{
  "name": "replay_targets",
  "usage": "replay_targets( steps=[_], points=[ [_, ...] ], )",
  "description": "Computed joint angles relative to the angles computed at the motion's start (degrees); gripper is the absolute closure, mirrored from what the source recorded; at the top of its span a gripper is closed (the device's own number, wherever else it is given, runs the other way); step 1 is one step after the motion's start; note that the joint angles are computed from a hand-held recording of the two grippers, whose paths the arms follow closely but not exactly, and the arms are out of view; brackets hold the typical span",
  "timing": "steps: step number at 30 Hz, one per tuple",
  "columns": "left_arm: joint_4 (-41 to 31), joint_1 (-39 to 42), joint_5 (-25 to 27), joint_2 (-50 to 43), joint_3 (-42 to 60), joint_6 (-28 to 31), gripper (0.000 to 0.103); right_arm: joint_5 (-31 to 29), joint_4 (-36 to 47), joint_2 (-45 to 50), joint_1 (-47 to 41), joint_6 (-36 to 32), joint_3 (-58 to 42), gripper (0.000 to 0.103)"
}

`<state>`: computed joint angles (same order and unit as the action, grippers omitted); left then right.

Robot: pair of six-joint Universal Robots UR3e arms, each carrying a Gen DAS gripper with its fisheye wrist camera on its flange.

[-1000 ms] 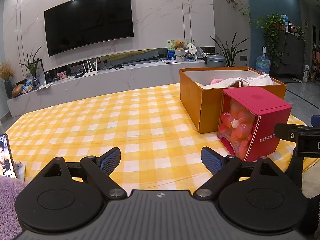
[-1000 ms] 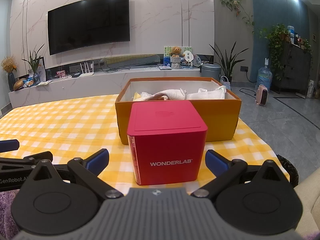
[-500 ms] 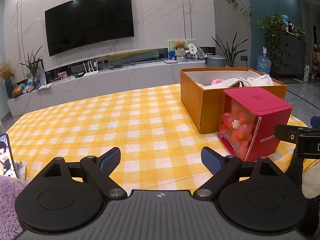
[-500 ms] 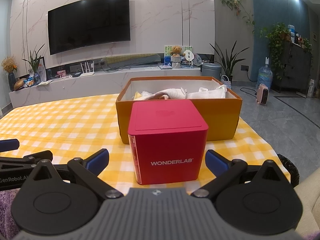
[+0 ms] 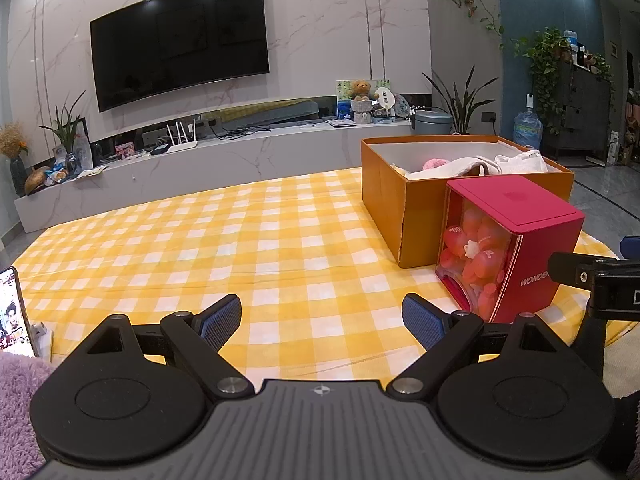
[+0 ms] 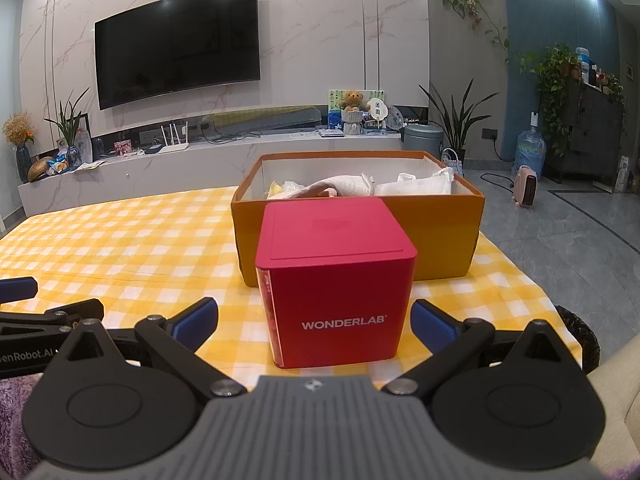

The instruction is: Organize soft objects

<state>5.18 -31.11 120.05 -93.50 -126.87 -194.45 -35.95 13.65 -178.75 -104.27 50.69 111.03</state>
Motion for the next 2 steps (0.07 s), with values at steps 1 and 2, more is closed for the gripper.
replay_targets(
  steps=[1,2],
  points=[
    [0.0,0.0,0.0,0.0,0.0,0.0,0.000,-0.2,0.4,0.0,-0.3,-0.4,0.0,0.003],
    [0.1,0.0,0.0,0.0,0.0,0.1,0.000,-0.3,0.5,0.0,-0.4,-0.5,0.0,0.003]
  ],
)
